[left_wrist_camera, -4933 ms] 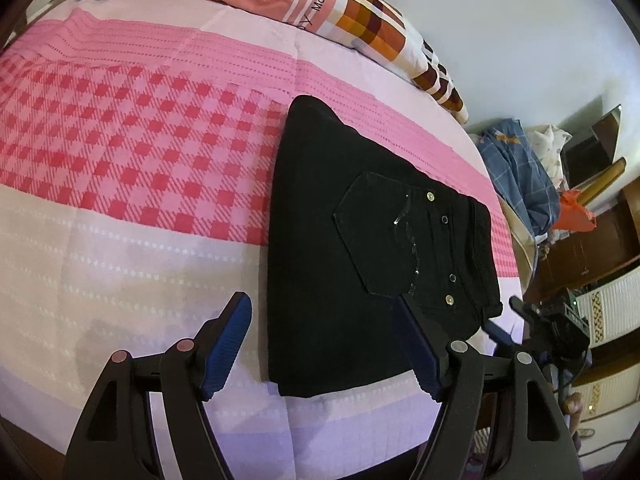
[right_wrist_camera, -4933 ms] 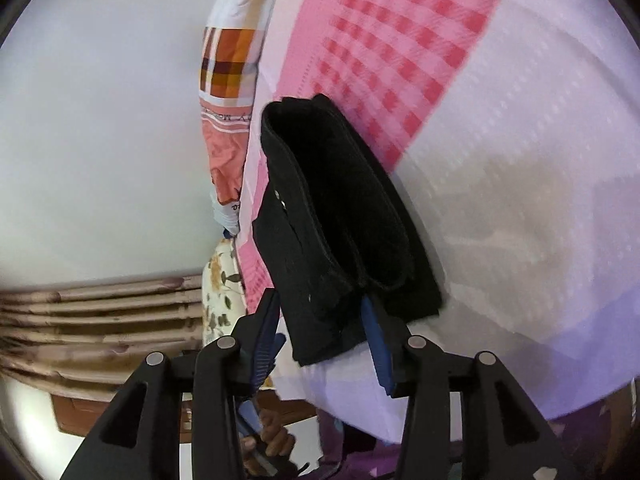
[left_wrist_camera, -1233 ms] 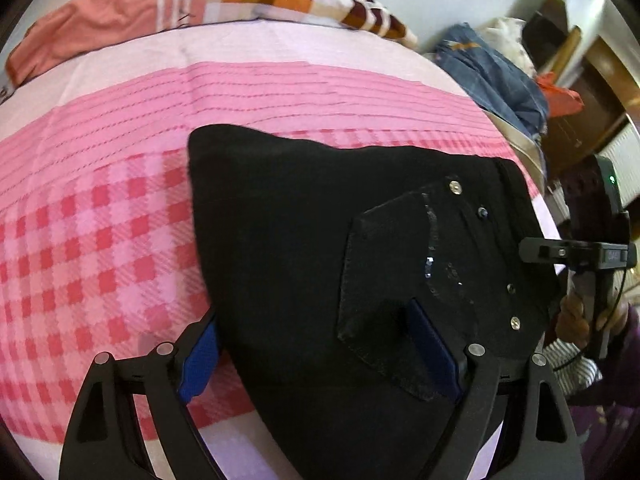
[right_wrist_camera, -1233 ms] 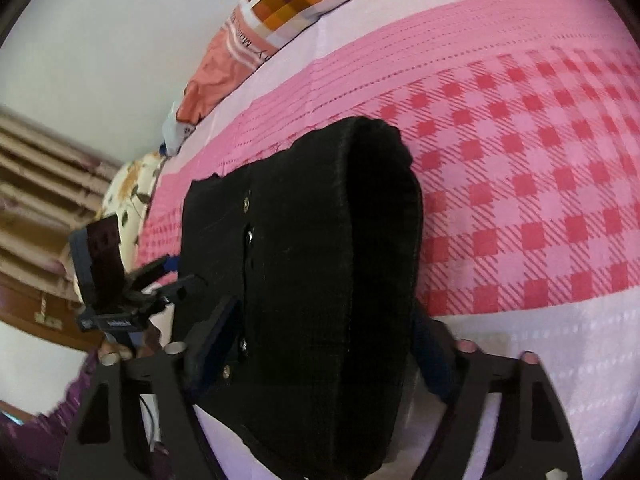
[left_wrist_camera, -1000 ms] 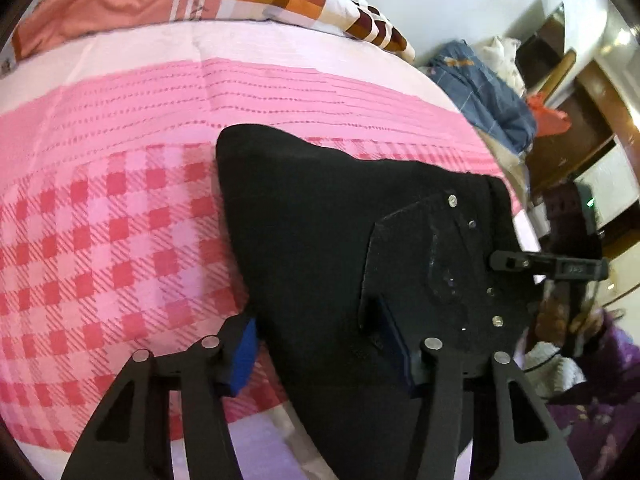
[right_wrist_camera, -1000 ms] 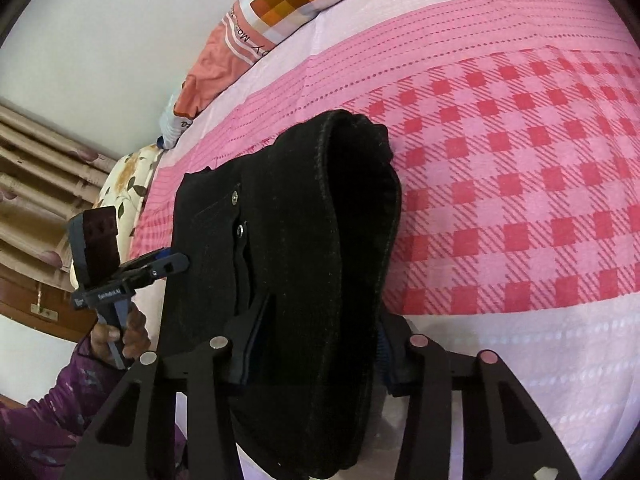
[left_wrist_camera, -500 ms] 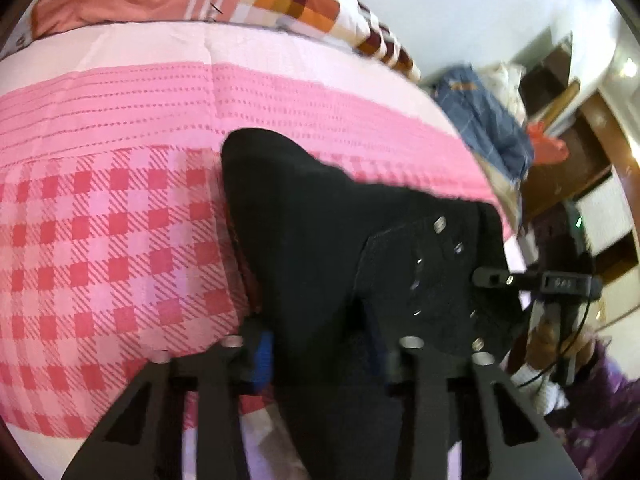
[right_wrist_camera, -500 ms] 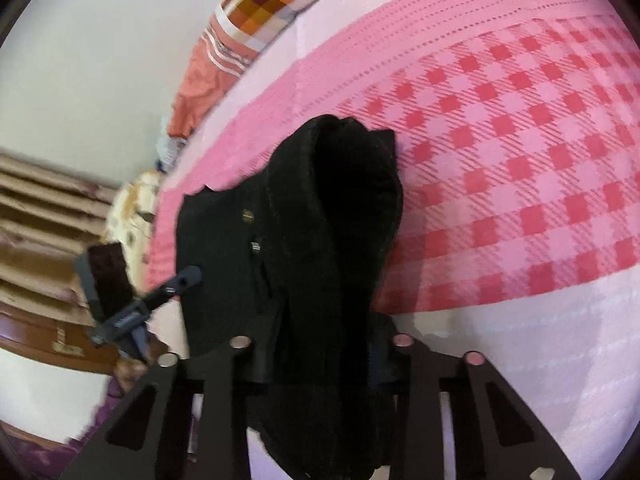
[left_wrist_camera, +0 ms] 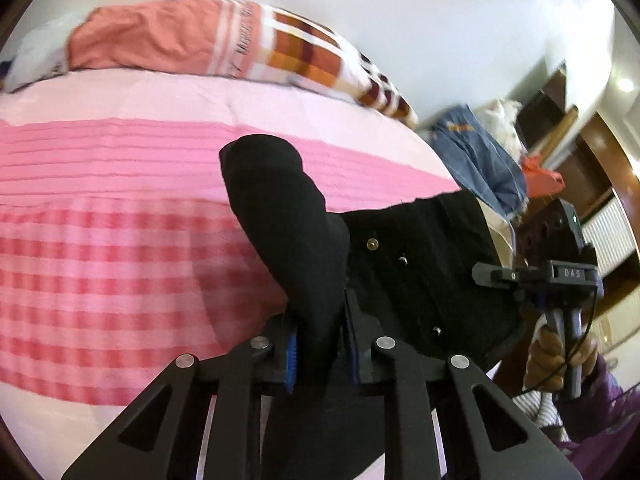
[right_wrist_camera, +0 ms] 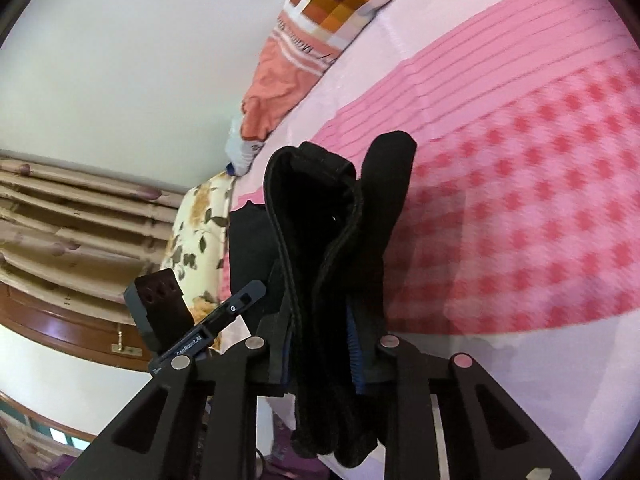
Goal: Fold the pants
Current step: 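Grasp the folded trousers with the left gripper while the right gripper grasps them too, then lower the folded black trousers onto the sheet and open both grippers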
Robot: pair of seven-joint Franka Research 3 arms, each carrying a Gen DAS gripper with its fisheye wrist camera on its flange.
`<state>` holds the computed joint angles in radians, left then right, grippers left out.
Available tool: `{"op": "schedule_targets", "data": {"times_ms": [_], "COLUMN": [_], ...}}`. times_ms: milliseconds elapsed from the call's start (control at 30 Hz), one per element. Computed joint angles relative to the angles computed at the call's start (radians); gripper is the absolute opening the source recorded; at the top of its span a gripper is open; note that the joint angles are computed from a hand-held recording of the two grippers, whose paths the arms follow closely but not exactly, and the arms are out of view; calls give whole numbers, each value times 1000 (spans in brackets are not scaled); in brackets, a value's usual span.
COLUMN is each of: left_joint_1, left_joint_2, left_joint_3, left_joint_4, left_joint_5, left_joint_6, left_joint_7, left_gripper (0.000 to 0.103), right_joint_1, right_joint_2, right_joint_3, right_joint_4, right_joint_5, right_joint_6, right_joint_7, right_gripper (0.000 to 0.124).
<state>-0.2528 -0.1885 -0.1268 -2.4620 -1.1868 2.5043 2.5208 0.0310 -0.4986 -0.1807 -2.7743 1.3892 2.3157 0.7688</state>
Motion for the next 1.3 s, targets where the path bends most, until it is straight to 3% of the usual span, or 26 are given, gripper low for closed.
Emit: {"op": "schedule_targets", "data": {"times_ms": [267, 667, 867, 1133, 1300], "left_joint_1": [58, 160, 221, 302, 322], "left_joint_2": [-15, 87, 208, 369, 461], "left_joint_3": [47, 79, 54, -17, -56], "left_joint_4": [15, 157, 272, 409, 435], "left_joint_5": [19, 45, 36, 126, 232], "left_joint_6": [40, 92, 139, 200, 322], "left_joint_7": [-21, -8, 13, -36, -111], "left_gripper": [19, 19, 19, 19, 19], "right_joint_1": [71, 93, 83, 52, 27], "right_joint_2": [176, 440, 581, 745, 809], "right_joint_3": [47, 128, 167, 217, 247], "right_joint_4": [170, 478, 634, 803, 855], "right_joint_5": [101, 181, 180, 132, 114], "right_joint_6": [-34, -74, -61, 12, 54], "right_joint_7": [-42, -51, -39, 27, 54], "right_gripper": [21, 21, 20, 20, 20]}}
